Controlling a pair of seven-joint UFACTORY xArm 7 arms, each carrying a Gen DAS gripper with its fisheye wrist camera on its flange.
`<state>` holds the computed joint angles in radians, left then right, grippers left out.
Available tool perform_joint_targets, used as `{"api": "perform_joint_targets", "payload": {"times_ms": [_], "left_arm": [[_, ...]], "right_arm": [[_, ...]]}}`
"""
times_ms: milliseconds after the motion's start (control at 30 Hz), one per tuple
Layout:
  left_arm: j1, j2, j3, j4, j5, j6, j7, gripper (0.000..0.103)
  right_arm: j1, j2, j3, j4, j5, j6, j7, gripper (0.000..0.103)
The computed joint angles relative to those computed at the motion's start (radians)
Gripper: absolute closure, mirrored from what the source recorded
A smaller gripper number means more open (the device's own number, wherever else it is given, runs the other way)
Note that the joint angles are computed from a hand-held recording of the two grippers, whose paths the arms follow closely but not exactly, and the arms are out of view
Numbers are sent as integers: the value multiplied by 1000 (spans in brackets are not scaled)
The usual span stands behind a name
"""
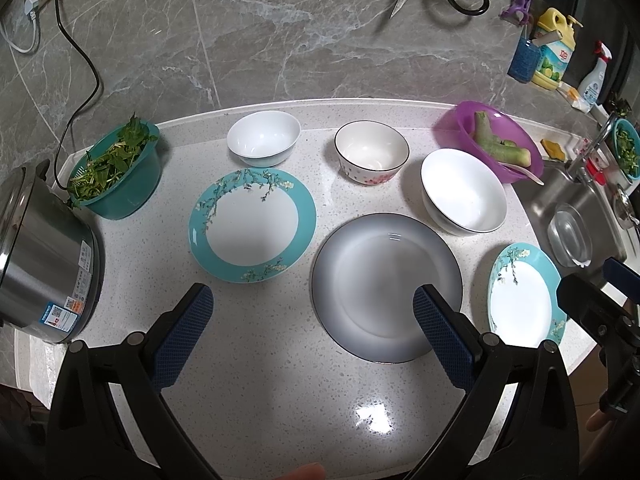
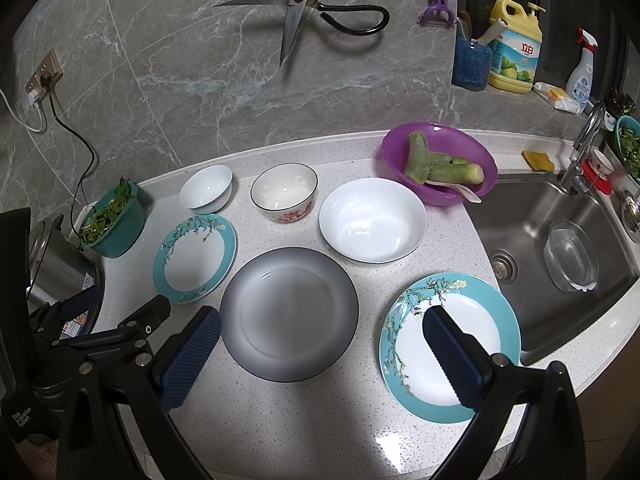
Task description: Organize plates and bowls
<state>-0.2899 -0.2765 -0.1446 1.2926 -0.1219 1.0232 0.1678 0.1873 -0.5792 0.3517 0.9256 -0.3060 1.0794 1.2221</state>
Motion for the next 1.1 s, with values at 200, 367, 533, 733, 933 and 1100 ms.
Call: {"api": "perform_joint_targets", "payload": {"times_ms": [200, 367, 533, 733, 933, 1100], "left_arm": [[0, 1, 1, -1, -1, -1, 2, 1], [0, 3, 1, 3, 0, 1, 1, 1], [0, 10, 1, 7, 0, 0, 3, 1], [-1, 17, -2, 12, 3, 0, 0, 1], [-2, 18, -1, 13, 2, 0, 1, 1], [-3, 26, -4, 19, 6, 2, -4, 1]], "right_arm": [[1, 1, -1, 0, 0, 0, 1, 0], [1, 1, -2, 0, -1, 0, -1, 0], [1, -1, -5, -9, 0, -6, 1, 0], [0, -3, -7, -13, 3, -9, -2, 0], [0, -6, -7, -16, 5, -10, -4, 0], [-2, -2, -8, -12, 5, -9, -6, 0]]}}
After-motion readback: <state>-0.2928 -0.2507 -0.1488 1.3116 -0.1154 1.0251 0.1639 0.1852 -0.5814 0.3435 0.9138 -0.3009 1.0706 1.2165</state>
